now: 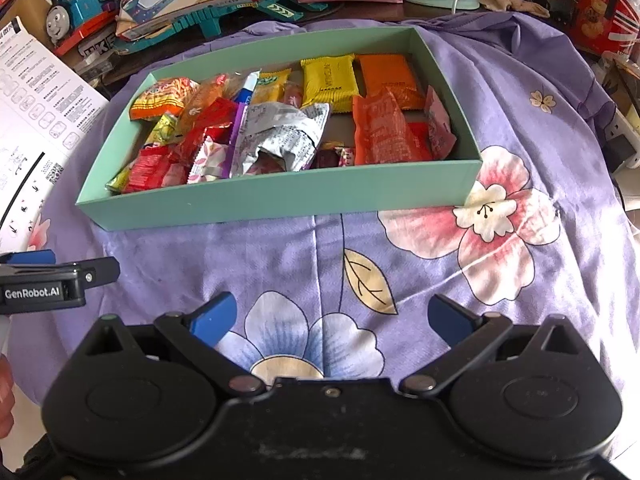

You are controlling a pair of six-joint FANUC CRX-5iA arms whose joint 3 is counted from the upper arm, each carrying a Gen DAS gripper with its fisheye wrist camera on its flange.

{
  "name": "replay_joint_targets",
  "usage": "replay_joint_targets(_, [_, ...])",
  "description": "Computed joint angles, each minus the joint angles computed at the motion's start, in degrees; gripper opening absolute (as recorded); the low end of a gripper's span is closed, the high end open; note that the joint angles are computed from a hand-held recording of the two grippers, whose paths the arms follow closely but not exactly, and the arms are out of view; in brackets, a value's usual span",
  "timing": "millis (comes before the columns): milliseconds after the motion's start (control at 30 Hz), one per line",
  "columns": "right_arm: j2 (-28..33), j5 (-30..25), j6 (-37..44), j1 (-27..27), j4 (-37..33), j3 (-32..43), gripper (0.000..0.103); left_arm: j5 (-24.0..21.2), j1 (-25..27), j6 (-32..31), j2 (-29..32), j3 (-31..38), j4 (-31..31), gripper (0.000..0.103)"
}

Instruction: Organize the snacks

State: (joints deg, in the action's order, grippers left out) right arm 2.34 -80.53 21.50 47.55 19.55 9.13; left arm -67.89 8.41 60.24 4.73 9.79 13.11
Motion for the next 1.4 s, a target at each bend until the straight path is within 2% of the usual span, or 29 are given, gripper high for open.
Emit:
replay_joint_targets(533, [1.9, -0.6, 2.7, -1.8, -3.0, 2.0, 0.103, -0.6, -0.3, 0.9, 1.6, 1.4, -1.3, 0.103])
replay_joint_targets(1400, [2.6, -1.7, 3.4, -1.6, -2.2, 3.4, 0.103, -0.9, 0.0, 0.2, 1.2, 2.0, -0.7, 0.103])
